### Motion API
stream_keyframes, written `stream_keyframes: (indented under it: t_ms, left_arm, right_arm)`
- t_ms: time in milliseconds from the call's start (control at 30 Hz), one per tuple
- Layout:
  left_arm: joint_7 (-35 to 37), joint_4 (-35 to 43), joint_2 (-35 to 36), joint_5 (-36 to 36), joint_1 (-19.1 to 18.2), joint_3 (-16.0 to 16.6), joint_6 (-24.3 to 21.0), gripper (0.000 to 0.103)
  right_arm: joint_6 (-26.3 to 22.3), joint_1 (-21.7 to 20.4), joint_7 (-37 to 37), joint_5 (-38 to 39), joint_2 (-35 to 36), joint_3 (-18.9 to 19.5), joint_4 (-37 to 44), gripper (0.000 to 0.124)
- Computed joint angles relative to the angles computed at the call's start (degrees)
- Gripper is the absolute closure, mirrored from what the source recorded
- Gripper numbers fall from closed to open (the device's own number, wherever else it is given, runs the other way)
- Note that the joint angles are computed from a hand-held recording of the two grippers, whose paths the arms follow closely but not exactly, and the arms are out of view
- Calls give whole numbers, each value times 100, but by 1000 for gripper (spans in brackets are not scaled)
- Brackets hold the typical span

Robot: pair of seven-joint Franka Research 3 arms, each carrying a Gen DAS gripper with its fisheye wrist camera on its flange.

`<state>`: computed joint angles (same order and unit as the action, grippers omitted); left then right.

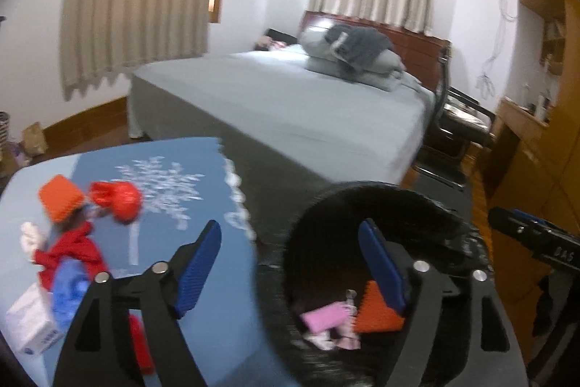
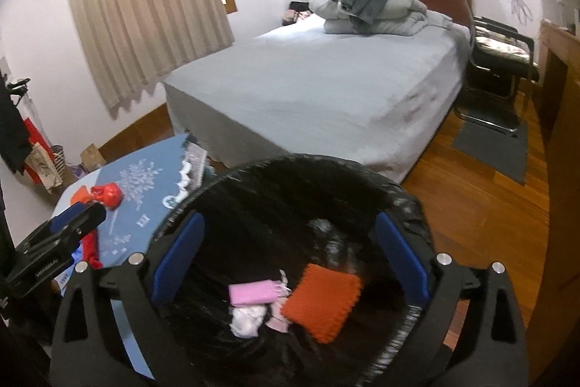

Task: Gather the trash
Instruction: 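Move both grippers over the trash bin and release the scrubber and pink cloth, then grasp the white medicine box with the left gripper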

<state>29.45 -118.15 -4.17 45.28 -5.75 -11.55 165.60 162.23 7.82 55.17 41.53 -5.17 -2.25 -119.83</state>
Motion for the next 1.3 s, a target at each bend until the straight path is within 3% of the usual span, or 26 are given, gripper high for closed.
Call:
stream_keyframes:
  t_ms: [133, 367, 833, 1100, 1300]
  left_arm:
    - [-489, -312, -383, 519, 257, 39, -205, 20]
    - [-801, -909, -1038, 757, 849, 112, -513, 16]
    - [-259, -1431, -1379, 537, 1953, 596, -655, 14]
    - [338, -1471, -1131, -171, 2033, 825, -448, 17]
    - [-64, -1893, -1546, 50, 2318, 575, -396, 17]
  right_arm:
    - [-21, 137, -91, 105, 183, 116, 244, 30]
    - [-111, 360, -110, 161, 653, 413, 857, 30]
    - [-173, 863, 42, -284, 2038, 1073, 2505, 29]
    - [-297, 1271, 778, -1224, 2949, 1103, 3533, 29]
    - [-260, 1276, 924, -1438, 2957, 1207, 3370, 29]
